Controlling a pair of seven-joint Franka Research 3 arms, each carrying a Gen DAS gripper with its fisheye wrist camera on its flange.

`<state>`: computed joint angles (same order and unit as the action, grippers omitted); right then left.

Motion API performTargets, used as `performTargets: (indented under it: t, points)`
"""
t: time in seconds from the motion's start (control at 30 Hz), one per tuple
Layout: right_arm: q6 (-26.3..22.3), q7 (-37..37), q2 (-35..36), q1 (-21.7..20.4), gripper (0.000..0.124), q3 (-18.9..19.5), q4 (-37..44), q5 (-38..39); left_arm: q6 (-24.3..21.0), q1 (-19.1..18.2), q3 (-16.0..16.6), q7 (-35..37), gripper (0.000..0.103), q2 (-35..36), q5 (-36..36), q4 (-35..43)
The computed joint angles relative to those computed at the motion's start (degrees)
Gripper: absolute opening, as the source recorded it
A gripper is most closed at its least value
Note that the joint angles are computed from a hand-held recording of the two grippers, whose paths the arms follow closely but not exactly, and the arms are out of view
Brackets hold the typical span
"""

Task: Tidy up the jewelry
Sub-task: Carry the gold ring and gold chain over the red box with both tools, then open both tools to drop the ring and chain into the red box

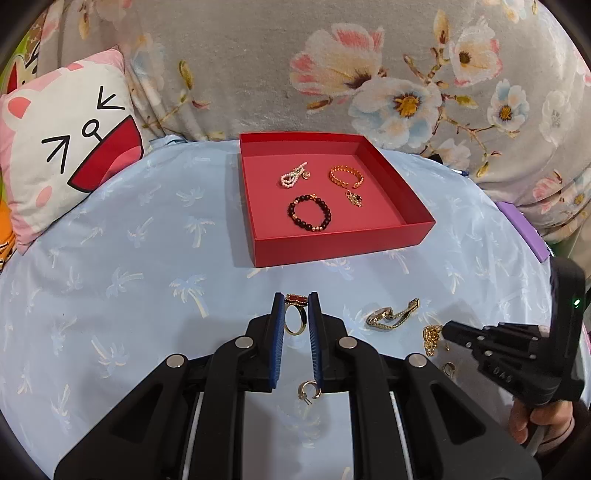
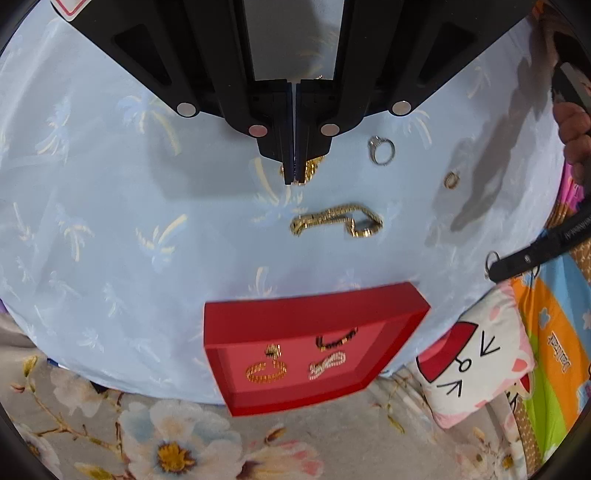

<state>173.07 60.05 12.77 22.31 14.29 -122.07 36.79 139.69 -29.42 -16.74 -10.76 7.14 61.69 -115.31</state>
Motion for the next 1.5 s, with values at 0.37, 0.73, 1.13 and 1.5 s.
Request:
performTargets:
  t: [0.37,0.73,1.13,1.5]
  points:
    - [0.77,-11.02,-3.82,-1.43,0.0,1.63,4.75,10.61,-0.83,0.43,0.34,2.88,0.012,0.15,0.7,2.6]
    - [-4.18,1.55,4.64,1.73,0.0,-4.29,24.05,-3.06,5.21,3.37,3.21,15.28,0.012,6.13,-5.06,13.52]
    - [-10.82,17.45,19.71,3.93,0.0,-7.71,38.68,-17.35,4.73,2.4,7.71,24.02,0.012,17.67,-17.21,24.52]
    - [-11.66,22.03,24.21,4.63,0.001,-8.38,42.15,-22.79,5.06,2.17,9.59,25.08,0.027,19.57,-21.96,24.47]
